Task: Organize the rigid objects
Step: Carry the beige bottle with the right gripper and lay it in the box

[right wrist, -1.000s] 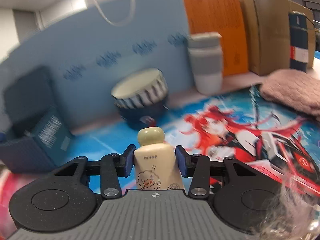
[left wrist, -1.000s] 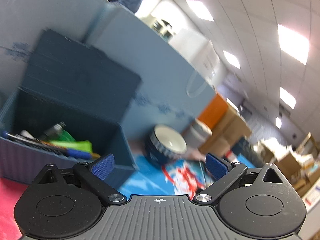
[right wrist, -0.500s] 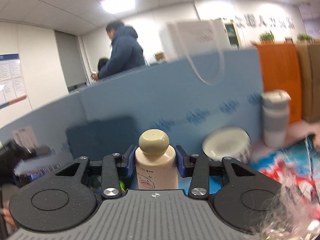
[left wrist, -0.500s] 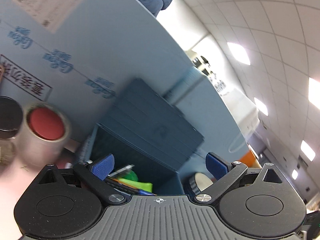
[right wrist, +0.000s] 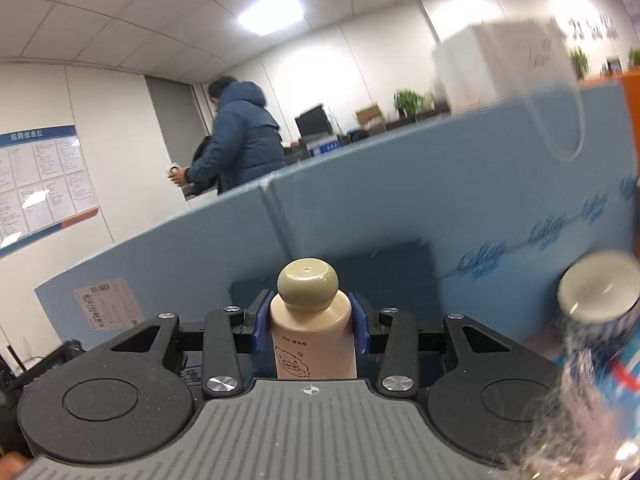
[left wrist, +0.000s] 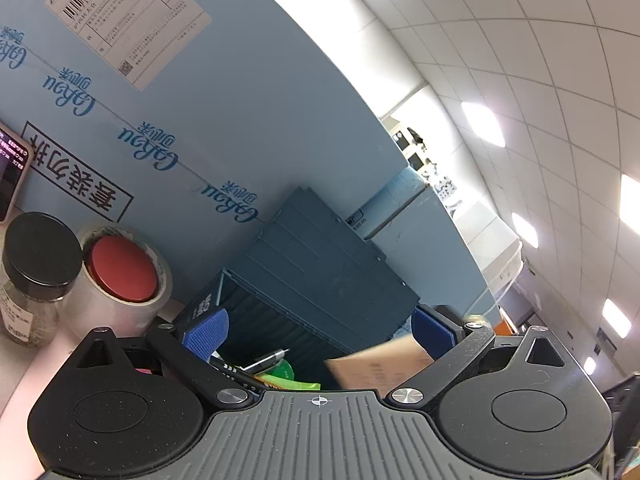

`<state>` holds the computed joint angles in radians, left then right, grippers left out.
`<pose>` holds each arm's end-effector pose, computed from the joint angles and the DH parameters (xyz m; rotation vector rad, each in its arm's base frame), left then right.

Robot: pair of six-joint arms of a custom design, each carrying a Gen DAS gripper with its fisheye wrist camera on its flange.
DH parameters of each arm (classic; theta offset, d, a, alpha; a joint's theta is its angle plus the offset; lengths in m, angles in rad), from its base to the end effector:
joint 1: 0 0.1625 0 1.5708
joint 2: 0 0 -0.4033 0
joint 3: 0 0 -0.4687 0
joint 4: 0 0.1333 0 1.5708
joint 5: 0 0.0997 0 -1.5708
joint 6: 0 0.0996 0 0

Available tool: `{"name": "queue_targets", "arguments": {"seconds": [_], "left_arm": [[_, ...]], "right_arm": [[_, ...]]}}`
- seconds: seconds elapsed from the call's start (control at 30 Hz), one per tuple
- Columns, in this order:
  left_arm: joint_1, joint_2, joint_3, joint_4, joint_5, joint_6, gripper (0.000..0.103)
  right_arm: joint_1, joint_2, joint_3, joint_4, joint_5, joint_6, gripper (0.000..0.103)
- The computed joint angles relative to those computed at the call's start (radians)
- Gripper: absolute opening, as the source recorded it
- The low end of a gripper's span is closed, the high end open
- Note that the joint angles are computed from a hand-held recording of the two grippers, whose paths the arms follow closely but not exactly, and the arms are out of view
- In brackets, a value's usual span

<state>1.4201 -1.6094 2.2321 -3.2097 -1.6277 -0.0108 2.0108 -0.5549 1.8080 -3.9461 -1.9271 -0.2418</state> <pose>0.0508 -0.5157 0.3245 -0.2260 -2.6278 1.4577 0.3518 -0.5158 -0.0209 0.5617 -2.4182 1.5867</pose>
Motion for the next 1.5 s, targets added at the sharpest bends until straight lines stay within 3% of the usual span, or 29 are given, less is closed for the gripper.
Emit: {"name": "queue_targets", "arguments": {"seconds": [0.37, 0.87, 1.13, 1.5], "left_arm": [[0.023, 0.009, -0.013, -0.01, 0.004, -0.037, 0.099], [0.021, 0.011, -0.013, -0.008, 0.0, -0.026, 0.099], [0.021, 0.01, -0.012, -0.006, -0.001, -0.026, 0.099], [0.017, 0.015, -0.014, 0.006, 0.002, -0.024, 0.099]], "right_arm": [[-0.037, 0.075, -0.064, 0.114, 0.115, 0.189, 0.038], [-0.068, 0.066, -0.039, 0.115, 0.125, 0.228, 0.038], [-0.09, 0.083, -0.058, 0.119, 0.17, 0.365, 0.038], [-0.085, 0.094, -0.08, 0.131, 0.074, 0.292, 0.039]]}}
